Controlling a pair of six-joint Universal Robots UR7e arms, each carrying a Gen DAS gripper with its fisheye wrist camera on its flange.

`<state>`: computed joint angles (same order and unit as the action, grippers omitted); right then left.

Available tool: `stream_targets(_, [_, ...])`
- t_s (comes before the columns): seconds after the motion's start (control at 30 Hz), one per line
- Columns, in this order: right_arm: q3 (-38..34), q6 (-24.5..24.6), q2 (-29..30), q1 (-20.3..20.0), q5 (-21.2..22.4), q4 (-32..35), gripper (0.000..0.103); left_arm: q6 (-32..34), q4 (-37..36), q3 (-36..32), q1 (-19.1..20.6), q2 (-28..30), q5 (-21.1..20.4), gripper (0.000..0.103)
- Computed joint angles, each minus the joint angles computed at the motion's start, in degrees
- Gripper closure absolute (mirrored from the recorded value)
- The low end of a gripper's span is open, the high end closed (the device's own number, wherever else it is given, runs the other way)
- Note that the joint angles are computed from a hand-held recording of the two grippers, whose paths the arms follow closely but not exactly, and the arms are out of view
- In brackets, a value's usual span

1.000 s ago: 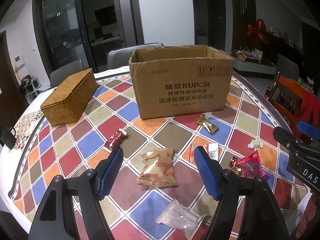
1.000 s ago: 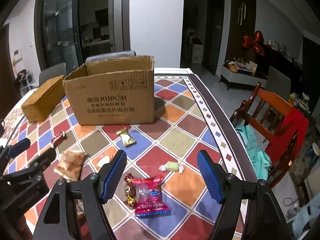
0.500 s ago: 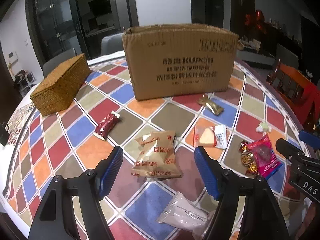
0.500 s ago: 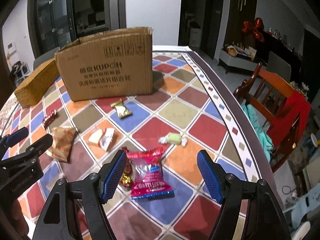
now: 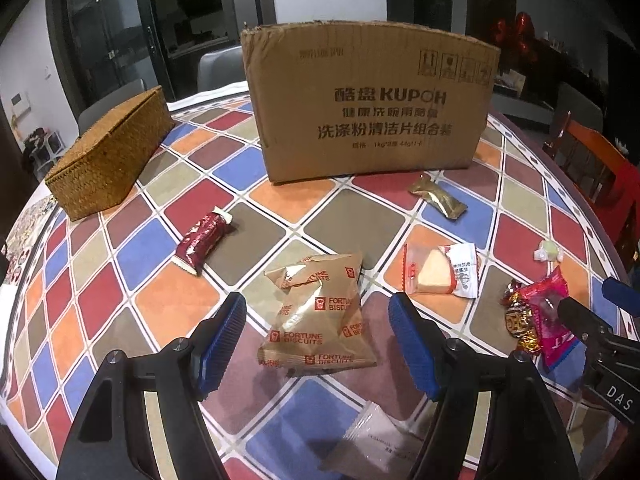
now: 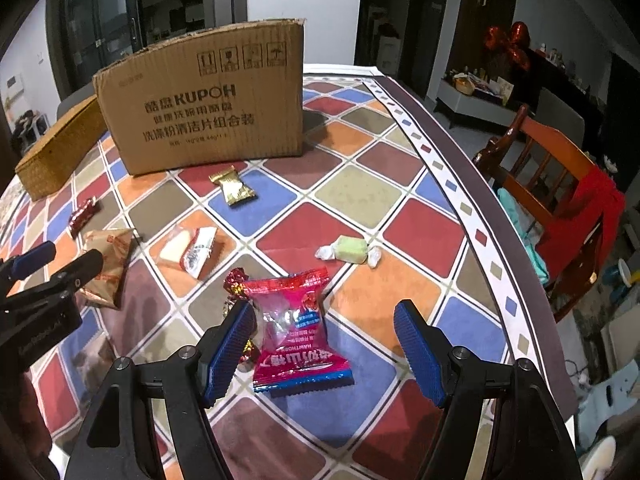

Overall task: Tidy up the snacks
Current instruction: 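Grasp the Fortune Biscuits bag with the left tool while the right tool grasps the pink Hawthorn bag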

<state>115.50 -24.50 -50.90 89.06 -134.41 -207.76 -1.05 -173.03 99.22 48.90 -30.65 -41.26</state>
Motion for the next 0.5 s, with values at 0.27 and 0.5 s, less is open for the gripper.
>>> stream_targets(0.27, [-0.84,2.09,0.46,-0.91,-0.01,3.68,0.029,0.11,1.18,-1.52,1.34,1.27,-0.51,0.03])
stream_targets(0.5, [-1.36,4.68,0.43,-1.8,0.69,6.64,0.038,0.49,2.82,-2.82,2.26,2.18,-2.01,0.047])
